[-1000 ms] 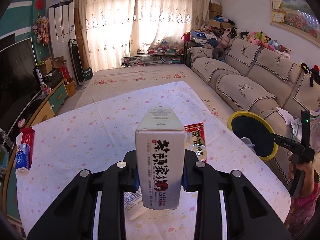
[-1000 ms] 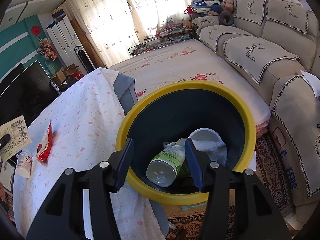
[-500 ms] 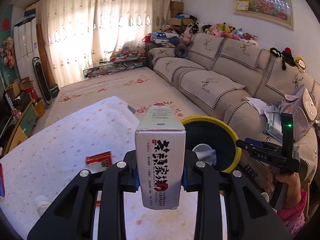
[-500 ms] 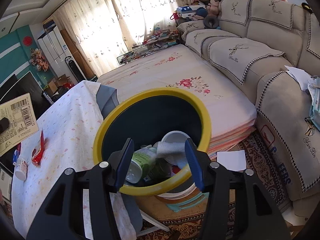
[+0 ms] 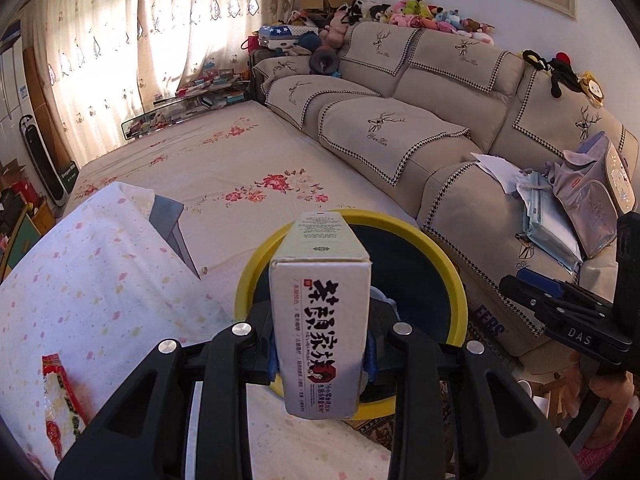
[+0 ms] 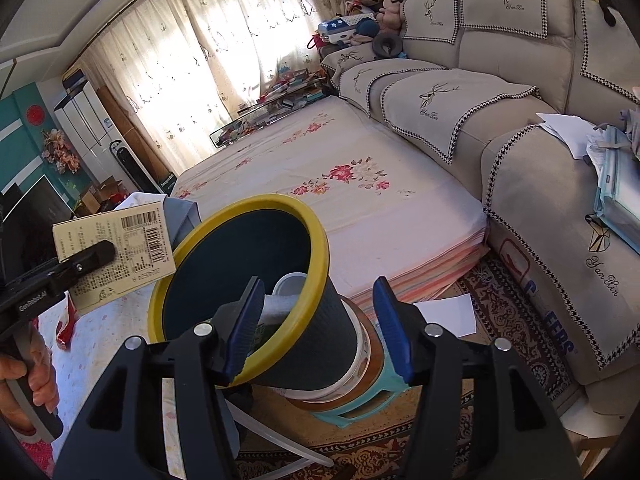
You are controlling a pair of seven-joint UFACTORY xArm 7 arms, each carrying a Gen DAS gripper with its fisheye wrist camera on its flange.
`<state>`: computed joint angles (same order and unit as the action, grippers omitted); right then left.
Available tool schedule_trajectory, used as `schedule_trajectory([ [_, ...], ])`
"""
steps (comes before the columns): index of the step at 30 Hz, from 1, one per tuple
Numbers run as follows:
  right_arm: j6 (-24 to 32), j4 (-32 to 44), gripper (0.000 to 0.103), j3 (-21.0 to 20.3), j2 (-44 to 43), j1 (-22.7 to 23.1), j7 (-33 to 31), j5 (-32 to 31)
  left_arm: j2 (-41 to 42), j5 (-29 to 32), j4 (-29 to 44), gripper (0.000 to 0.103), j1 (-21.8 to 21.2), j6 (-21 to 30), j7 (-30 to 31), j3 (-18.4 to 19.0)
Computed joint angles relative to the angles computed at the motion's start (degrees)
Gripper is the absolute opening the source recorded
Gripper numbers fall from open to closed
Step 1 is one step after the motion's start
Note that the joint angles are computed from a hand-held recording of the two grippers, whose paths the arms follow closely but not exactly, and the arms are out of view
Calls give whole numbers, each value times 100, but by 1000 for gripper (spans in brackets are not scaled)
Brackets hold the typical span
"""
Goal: Collect trash
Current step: 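Carry the white box over the bin and open the left tool, then reach the right tool to the red snack packet and grasp it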
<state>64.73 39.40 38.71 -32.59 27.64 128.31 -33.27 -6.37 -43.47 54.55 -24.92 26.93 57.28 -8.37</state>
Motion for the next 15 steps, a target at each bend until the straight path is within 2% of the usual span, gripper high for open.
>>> schedule_trajectory([
  [2, -34, -48, 54, -16, -20, 20, 29, 23, 160, 148, 69, 31, -22, -133, -180, -86],
  [3, -55, -63, 54, -21, -17, 20, 43, 27, 220, 193, 94, 35, -38, -228, -248, -129],
  [4, -77, -66, 54, -20, -6, 17, 60, 26, 229, 124, 46, 40, -41, -325, -170, -130],
  [5, -105, -71, 54, -22, 8, 15, 70, 19, 230, 73, 38, 53, -50, -413, -151, -141],
  [6, -143, -99, 54, -47, -4, 27, 57, 17, 190, -79, 8, 58, -68, -494, -52, -139],
  [8, -190, -54, 54, -40, 63, 0, 45, -23, 53, -257, -60, 58, -80, -536, 123, -93],
  [10, -245, 3, 55, -44, 149, -23, 20, -79, -190, -480, -219, 61, -118, -607, 330, -9],
  [12, -315, 67, 55, -48, 245, -41, -5, -159, -493, -702, -424, 69, -172, -660, 538, 143],
  [15, -375, 269, 55, -26, 506, -95, -29, -347, -1004, -885, -711, 77, -164, -434, 719, 510],
])
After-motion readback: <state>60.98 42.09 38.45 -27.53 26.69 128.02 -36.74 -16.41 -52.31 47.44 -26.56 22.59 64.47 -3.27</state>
